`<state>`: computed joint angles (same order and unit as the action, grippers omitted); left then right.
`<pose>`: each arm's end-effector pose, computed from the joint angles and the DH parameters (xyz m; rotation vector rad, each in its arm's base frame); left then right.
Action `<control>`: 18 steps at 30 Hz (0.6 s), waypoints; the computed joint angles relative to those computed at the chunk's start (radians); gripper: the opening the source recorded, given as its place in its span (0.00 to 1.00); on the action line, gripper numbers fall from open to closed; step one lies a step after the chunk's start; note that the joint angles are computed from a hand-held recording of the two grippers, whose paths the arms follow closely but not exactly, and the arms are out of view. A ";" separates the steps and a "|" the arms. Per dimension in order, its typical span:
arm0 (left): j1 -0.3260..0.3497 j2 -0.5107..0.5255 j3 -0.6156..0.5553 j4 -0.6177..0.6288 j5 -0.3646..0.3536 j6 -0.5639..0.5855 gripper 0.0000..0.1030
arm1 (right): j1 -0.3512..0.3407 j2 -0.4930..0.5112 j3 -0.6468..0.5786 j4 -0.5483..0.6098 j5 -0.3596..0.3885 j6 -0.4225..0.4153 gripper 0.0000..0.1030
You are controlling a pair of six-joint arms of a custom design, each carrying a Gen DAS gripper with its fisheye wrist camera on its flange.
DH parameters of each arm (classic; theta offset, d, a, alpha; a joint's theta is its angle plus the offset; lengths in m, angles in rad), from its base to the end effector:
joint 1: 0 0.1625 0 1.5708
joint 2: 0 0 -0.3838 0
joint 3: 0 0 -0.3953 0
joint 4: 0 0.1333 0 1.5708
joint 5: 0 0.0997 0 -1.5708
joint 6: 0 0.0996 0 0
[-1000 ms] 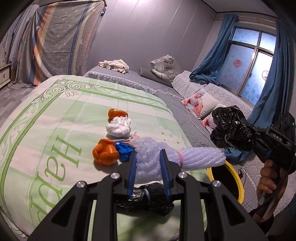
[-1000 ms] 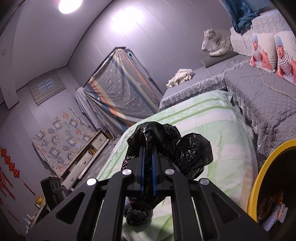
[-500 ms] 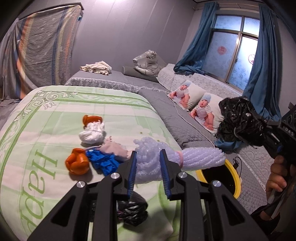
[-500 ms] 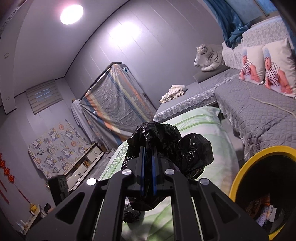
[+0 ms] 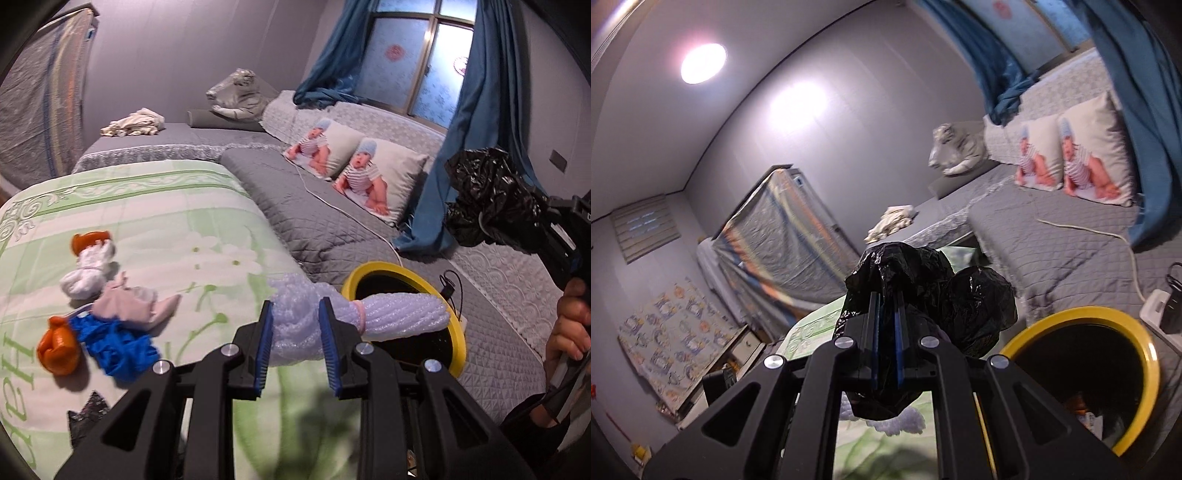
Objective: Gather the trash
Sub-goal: 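Carry the black bag and foam net with both tools over the yellow bin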
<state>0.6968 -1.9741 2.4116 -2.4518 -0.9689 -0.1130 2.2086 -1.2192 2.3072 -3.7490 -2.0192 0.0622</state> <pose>-0.1334 -0.3590 0.3167 0.8178 2.5474 -0.9224 0.3352 -0.3009 0.2196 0.3948 -2.6055 1.6910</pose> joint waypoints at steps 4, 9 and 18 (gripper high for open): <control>-0.006 0.080 -0.011 -0.030 -0.031 0.018 0.23 | -0.024 -0.025 0.034 -0.039 -0.048 0.003 0.06; -0.021 0.166 -0.018 -0.078 -0.069 0.041 0.23 | -0.068 -0.053 0.076 -0.081 -0.086 0.011 0.06; -0.031 0.301 -0.032 -0.133 -0.124 0.061 0.23 | -0.115 -0.055 0.110 -0.132 -0.157 0.004 0.06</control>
